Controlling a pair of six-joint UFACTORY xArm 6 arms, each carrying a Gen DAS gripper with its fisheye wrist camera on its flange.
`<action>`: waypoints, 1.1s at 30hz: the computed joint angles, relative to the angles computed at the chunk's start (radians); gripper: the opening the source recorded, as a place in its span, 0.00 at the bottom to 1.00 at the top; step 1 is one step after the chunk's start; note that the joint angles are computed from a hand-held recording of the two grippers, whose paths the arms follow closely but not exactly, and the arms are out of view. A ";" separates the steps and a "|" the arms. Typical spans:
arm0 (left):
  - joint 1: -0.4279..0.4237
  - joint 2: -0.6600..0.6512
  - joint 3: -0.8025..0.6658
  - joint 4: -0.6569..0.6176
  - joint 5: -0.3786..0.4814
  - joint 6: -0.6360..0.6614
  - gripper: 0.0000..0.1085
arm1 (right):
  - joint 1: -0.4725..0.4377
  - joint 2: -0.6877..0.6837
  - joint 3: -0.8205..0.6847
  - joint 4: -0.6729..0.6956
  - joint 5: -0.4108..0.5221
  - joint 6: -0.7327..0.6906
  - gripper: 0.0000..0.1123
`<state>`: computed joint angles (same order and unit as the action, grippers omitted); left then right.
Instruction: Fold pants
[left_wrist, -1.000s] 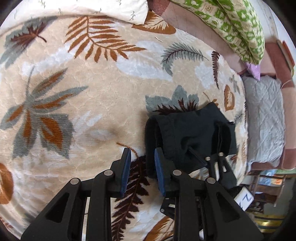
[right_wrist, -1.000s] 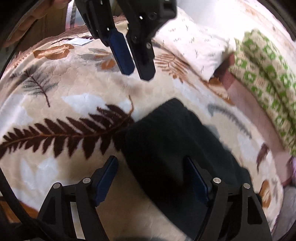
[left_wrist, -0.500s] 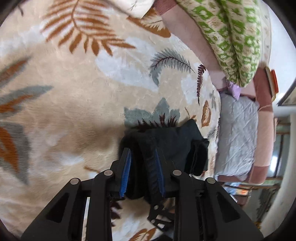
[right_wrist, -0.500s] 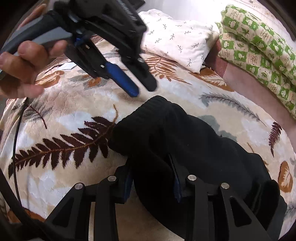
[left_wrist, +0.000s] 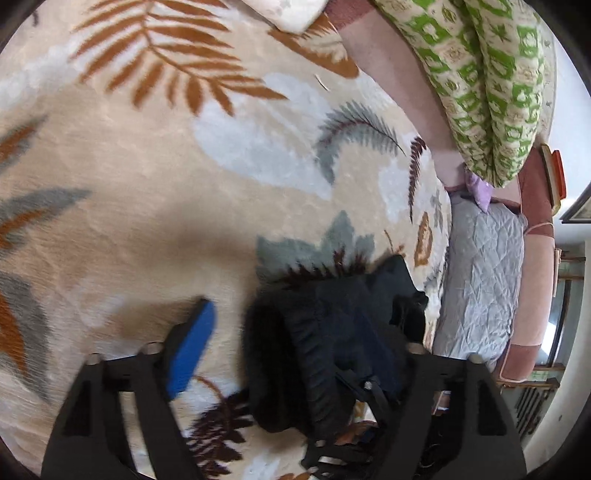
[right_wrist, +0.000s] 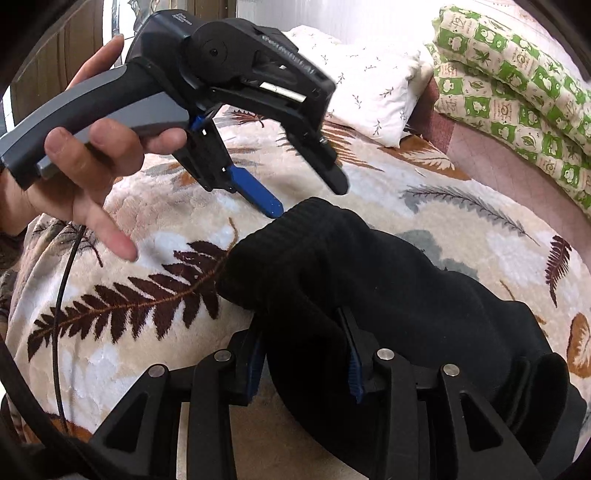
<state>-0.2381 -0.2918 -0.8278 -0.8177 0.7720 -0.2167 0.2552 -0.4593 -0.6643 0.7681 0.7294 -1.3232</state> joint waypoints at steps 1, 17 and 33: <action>-0.006 0.005 -0.008 0.011 0.002 -0.010 0.78 | 0.001 0.001 0.000 -0.002 -0.001 0.004 0.37; -0.039 -0.016 0.043 -0.132 -0.063 -0.003 0.27 | -0.005 0.005 0.002 0.033 -0.009 0.003 0.37; -0.152 -0.101 -0.006 -0.104 -0.127 -0.214 0.25 | -0.195 -0.059 -0.059 0.134 0.266 0.018 0.26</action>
<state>-0.3906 -0.3925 -0.8337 -0.9215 0.6451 -0.4303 0.0601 -0.5181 -0.7228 0.9017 0.9951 -1.3053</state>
